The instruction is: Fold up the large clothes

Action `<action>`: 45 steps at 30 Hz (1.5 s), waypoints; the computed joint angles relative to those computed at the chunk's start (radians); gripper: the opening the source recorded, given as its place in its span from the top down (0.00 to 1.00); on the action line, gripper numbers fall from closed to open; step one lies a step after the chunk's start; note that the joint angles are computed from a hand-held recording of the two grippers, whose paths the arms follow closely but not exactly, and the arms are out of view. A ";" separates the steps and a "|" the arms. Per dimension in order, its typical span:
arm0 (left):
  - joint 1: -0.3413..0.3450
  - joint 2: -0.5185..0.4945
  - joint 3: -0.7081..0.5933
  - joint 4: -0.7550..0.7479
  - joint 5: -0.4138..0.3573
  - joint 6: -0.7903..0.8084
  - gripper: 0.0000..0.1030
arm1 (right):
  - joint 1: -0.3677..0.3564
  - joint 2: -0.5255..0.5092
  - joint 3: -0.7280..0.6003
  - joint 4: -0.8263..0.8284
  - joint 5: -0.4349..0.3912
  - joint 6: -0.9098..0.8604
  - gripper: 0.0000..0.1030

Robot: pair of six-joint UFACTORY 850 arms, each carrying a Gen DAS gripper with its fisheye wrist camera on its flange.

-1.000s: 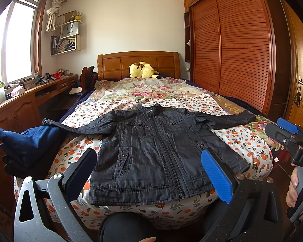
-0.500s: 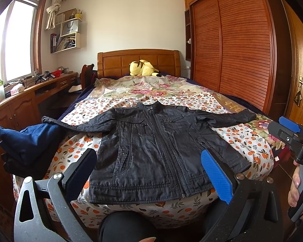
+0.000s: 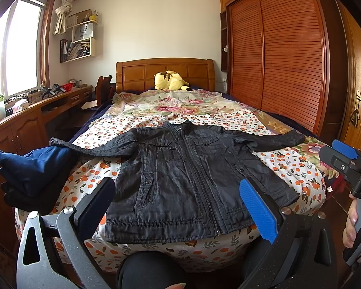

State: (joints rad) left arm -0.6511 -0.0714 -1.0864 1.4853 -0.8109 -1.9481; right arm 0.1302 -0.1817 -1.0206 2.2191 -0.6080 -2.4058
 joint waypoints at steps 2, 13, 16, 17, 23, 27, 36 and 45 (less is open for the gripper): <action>0.000 0.000 0.000 0.001 0.000 0.000 0.00 | 0.000 0.001 0.001 0.000 -0.001 0.001 0.00; 0.021 -0.024 0.019 0.023 -0.021 -0.037 0.00 | 0.006 -0.026 -0.031 -0.034 0.018 0.015 0.00; 0.046 -0.027 0.039 0.051 -0.019 -0.087 0.00 | 0.014 -0.049 -0.056 -0.043 0.032 0.016 0.00; 0.055 -0.032 0.043 0.055 -0.024 -0.096 0.00 | 0.015 -0.057 -0.065 -0.050 0.036 0.021 0.00; 0.124 -0.053 0.067 0.077 -0.011 -0.129 0.00 | 0.035 -0.118 -0.131 -0.081 0.060 0.039 0.00; 0.184 -0.068 0.096 0.103 0.029 -0.182 0.00 | 0.051 -0.182 -0.197 -0.125 0.079 0.072 0.00; 0.335 -0.119 0.130 0.105 0.167 -0.237 0.00 | 0.087 -0.333 -0.371 -0.259 0.138 0.210 0.00; 0.446 -0.160 0.105 0.054 0.222 -0.142 0.00 | 0.147 -0.493 -0.581 -0.508 0.192 0.451 0.00</action>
State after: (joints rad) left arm -0.2046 -0.2310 -0.9812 1.5393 -0.5886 -2.0900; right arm 0.2777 -0.6746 -1.6014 1.7110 -0.4158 -1.9543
